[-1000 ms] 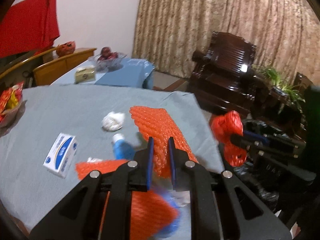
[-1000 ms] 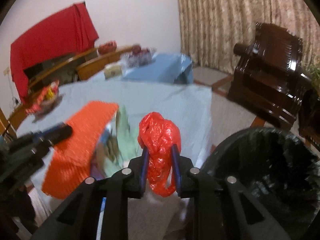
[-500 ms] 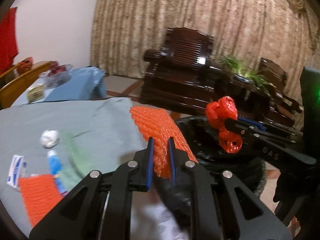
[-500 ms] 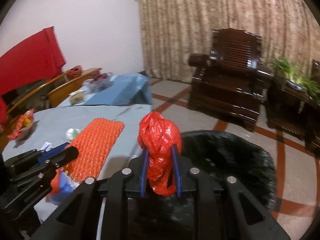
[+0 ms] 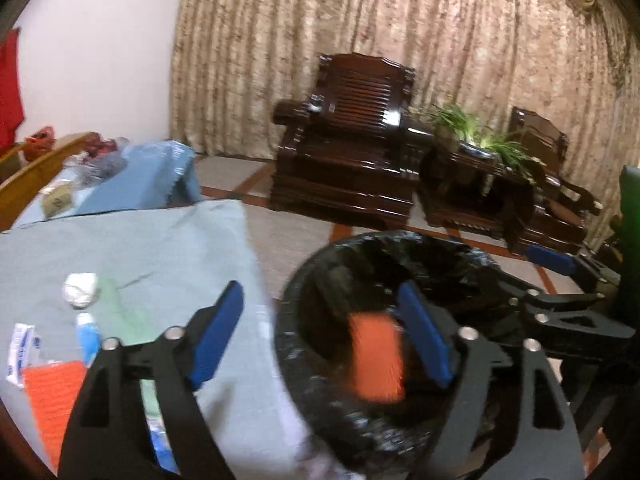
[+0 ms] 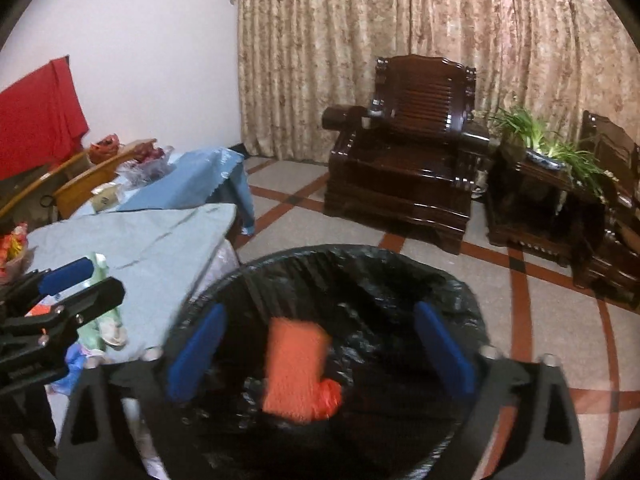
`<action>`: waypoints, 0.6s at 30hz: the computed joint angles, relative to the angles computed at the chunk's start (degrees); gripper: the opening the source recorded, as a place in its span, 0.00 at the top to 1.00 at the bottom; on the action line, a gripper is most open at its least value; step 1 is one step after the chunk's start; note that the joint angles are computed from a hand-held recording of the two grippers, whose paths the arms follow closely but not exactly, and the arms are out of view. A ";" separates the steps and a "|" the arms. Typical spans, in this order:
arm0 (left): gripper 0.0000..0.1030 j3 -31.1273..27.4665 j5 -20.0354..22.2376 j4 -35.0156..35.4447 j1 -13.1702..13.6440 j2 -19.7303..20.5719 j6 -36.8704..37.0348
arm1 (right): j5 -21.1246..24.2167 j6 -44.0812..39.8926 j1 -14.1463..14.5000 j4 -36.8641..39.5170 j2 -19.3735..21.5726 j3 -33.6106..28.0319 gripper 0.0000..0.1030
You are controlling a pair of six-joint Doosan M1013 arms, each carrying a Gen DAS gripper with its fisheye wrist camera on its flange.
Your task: Collect trash
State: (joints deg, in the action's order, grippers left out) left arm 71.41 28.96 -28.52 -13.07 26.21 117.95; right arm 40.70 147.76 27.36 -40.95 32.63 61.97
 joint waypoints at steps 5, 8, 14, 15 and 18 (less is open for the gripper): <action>0.13 3.40 -3.51 7.38 1.12 -2.75 -6.39 | -2.81 -4.02 1.03 3.71 1.08 -1.69 0.06; 0.13 5.11 -4.82 14.52 2.17 -4.35 -13.11 | -3.90 -7.11 1.95 5.96 2.32 -3.61 0.06; 0.13 9.17 -7.37 29.49 4.40 -7.46 -28.04 | -5.48 -12.55 3.65 10.42 4.81 -7.51 0.06; 0.13 9.67 -7.39 31.37 4.70 -7.83 -30.15 | -5.64 -13.58 3.86 11.00 5.10 -7.94 0.06; 0.13 10.95 -6.56 35.62 5.93 -8.62 -35.03 | -5.93 -16.04 4.74 12.23 6.15 -9.28 0.06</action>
